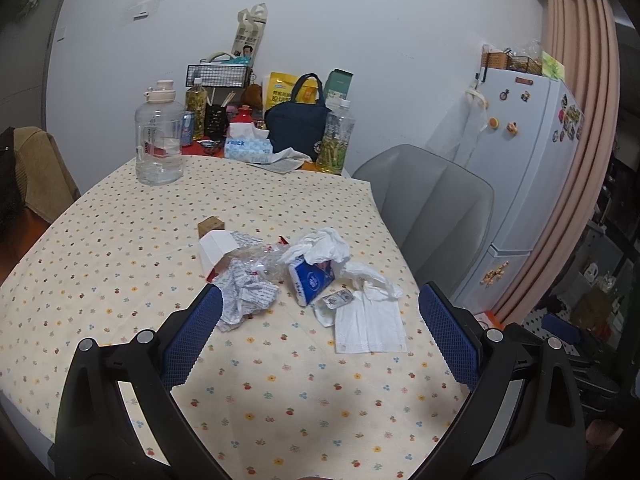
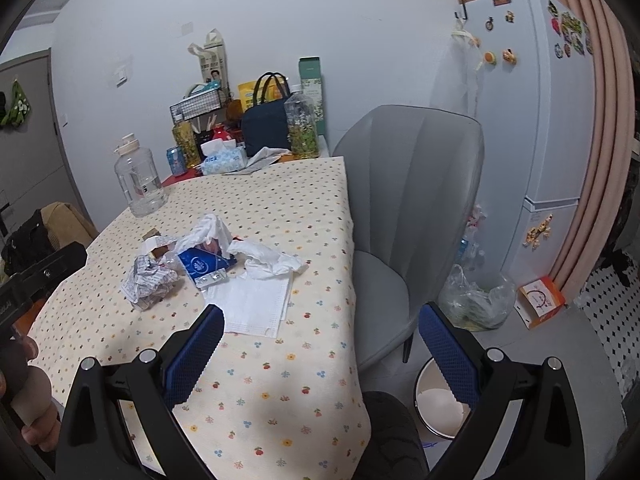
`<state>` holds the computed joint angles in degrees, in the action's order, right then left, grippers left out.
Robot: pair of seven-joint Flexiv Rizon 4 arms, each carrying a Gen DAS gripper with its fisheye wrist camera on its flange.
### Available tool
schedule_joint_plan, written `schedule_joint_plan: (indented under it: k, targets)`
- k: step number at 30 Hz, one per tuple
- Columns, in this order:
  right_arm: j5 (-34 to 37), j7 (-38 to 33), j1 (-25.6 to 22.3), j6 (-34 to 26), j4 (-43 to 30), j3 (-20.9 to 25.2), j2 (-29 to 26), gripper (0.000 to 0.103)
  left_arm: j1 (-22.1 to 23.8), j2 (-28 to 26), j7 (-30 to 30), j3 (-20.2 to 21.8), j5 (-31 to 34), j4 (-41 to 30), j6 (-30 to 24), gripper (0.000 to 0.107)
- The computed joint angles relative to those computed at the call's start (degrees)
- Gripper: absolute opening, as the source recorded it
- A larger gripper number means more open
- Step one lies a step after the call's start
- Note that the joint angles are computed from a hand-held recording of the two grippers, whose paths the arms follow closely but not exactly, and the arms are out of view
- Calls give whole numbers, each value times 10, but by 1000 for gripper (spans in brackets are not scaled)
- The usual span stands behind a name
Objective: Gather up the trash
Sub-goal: 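Grasp the crumpled printed receipt paper with the left gripper while the right gripper grasps the white mask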
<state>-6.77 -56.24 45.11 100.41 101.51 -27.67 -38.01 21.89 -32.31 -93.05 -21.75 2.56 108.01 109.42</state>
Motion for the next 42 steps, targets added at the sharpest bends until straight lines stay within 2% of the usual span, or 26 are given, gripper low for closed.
schedule_joint_plan:
  k: [6, 15, 18, 25, 28, 34, 42]
  targets:
    - [-42, -21, -78, -23, -45, 103, -9, 95, 15, -1, -8, 6, -10, 1, -5, 97]
    - [-105, -41, -166, -85, -130, 229, -48, 95, 36, -23, -11, 8, -33, -6, -27, 97]
    - [-112, -54, -201, -119, -167, 282, -69, 94, 50, -36, -6, -3, -41, -11, -40, 93]
    - [-97, -93, -244, -193, -244, 361, -118, 85, 70, -69, 18, -31, -69, -28, -72, 83]
    - [-84, -106, -245, -220, -274, 371, -136, 82, 63, -85, 30, -33, -83, -43, -81, 80]
    - [-48, -141, -251, -286, -340, 396, -173, 73, 12, -109, 57, 8, -127, -91, -118, 79]
    - [-28, -157, -233, -323, -380, 370, -196, 72, -40, -128, 84, 56, -185, -142, -157, 79]
